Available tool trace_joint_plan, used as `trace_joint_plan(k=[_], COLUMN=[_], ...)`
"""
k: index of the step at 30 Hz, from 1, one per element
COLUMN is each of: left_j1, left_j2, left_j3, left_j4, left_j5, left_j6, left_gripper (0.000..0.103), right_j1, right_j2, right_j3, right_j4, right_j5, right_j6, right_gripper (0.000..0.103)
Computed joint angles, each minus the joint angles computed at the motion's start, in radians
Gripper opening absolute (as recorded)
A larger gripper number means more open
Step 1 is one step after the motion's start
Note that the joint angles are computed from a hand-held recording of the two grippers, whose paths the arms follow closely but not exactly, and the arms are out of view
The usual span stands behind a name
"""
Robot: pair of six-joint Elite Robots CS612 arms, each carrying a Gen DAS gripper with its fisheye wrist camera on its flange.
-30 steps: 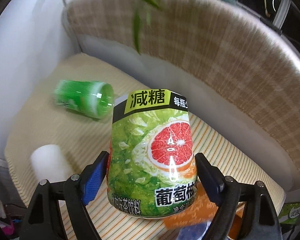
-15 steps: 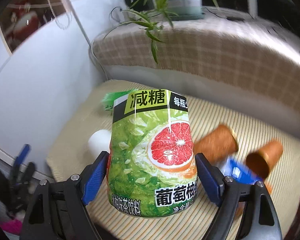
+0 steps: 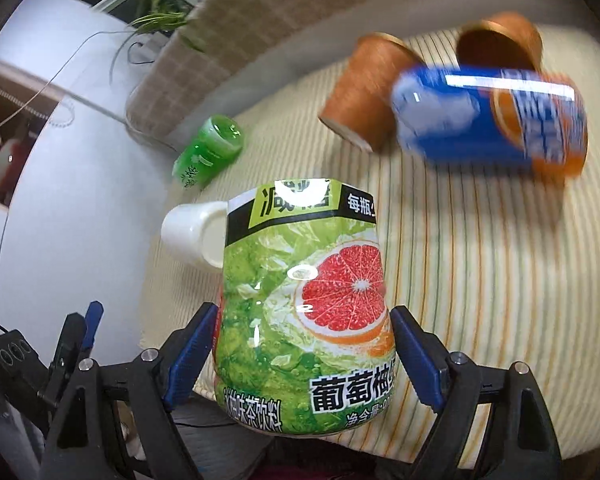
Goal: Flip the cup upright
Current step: 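Lift the green bottle with the right tool and rotate it upright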
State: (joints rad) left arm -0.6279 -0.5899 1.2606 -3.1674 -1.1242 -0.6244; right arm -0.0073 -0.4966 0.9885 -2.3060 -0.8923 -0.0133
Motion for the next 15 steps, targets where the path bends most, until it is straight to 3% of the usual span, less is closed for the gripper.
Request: trace_joint_plan(k=[6,15], left_j1=[0.011,0.03], left_j2=[0.003,0.016], left_j3=[-0.013,-0.051], left_j4=[0.028,0.076], left_j5=[-0.106,-0.266], left_j6=[-0.026,-0.055], left_gripper=[0.103,0.103], right_j1=[0.005,-0.006], right_j2=[0.031,0.009], right_j3=[-0.042,0.002], right_j4=[0.044,-0.001], right_j5=[0.009,0.023], right_j6=[0.03,0.011], right_gripper=[0.089,0.096])
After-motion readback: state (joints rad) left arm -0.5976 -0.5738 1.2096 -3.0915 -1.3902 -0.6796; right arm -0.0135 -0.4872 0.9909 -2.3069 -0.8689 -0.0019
